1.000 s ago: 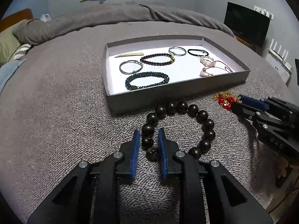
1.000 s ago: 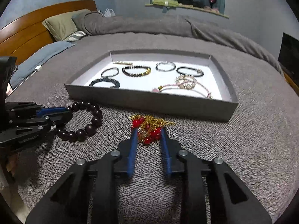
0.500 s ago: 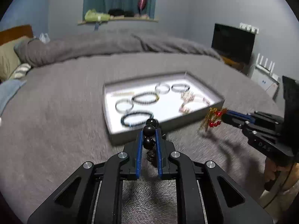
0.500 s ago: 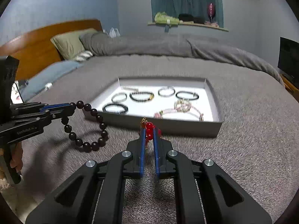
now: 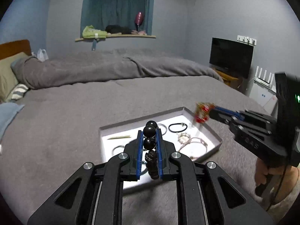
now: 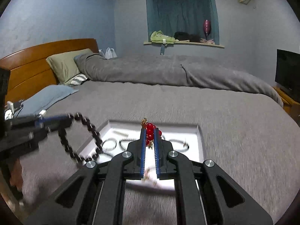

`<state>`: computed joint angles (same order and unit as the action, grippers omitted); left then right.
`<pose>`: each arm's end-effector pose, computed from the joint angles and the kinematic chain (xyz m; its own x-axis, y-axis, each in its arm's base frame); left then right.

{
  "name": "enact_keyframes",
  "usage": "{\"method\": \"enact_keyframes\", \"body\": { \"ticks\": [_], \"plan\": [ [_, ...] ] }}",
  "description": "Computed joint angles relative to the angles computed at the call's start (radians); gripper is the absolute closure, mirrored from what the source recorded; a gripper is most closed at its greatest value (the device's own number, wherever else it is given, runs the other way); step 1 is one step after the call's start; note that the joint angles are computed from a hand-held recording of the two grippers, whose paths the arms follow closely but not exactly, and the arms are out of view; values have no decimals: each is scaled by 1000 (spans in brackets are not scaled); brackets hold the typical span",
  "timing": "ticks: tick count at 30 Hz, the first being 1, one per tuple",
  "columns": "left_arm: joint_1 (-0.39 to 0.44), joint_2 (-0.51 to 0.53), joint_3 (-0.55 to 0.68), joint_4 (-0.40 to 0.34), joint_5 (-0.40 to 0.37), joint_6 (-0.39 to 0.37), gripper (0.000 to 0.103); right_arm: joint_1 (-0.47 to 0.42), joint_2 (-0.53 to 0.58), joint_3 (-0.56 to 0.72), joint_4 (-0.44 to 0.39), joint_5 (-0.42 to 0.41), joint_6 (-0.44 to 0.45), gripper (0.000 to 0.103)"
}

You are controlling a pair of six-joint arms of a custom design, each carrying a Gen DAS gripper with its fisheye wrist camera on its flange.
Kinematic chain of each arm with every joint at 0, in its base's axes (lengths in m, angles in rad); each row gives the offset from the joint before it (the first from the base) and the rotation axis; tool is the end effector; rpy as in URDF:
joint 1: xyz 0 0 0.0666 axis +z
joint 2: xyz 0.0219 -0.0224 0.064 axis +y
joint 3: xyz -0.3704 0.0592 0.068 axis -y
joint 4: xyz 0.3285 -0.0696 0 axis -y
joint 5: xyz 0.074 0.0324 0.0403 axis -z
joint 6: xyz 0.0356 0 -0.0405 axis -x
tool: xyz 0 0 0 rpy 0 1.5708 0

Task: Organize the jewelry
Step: 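Carry the black bead bracelet and red charm into the tray while both grippers open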

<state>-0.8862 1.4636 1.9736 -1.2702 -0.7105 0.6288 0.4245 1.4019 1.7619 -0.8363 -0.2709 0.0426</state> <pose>0.2767 -0.3029 0.5968 -0.5220 -0.0656 -0.8504 -0.0231 0.9978 -0.0628 0.3883 0.1855 0.5730 -0.3913 -0.2219 -0.8931 -0.6308 0.7713 0.0847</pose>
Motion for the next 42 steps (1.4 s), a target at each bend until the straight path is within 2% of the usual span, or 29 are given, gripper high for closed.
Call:
{"method": "enact_keyframes", "body": {
  "ticks": [4,7,9,11,13,16,23,29,36,38,39,40,42],
  "plan": [
    [59,39,-6,70,108,-37,89,-16,76,74,-33,-19,-14,95],
    [104,21,-88,189,249,-46,89,-12,109,76,-42,-29,5,95],
    [137,5,-138,233,328,-21,89,-14,135,84,-64,-55,11,95],
    [174,2,-175,241,397,17,89,-13,163,101,-102,-87,25,95],
    [193,9,-192,213,419,48,89,-2,196,129,-154,-86,51,95],
    [207,23,-207,156,422,77,89,14,219,140,-182,-58,68,95],
    [200,20,-224,135,429,57,89,34,247,147,-218,-18,64,95],
    [183,48,-181,97,374,24,88,34,241,136,-209,-4,60,95],
    [181,54,-171,70,318,22,88,32,238,128,-195,1,43,95],
    [179,51,-169,65,297,27,73,29,235,127,-191,-6,42,93],
    [177,48,-171,69,284,31,61,28,232,125,-187,-7,40,90],
    [176,43,-174,73,276,33,52,26,226,119,-177,-10,35,82],
    [170,34,-180,80,247,35,52,20,212,107,-157,-18,24,71]
  ]
}}
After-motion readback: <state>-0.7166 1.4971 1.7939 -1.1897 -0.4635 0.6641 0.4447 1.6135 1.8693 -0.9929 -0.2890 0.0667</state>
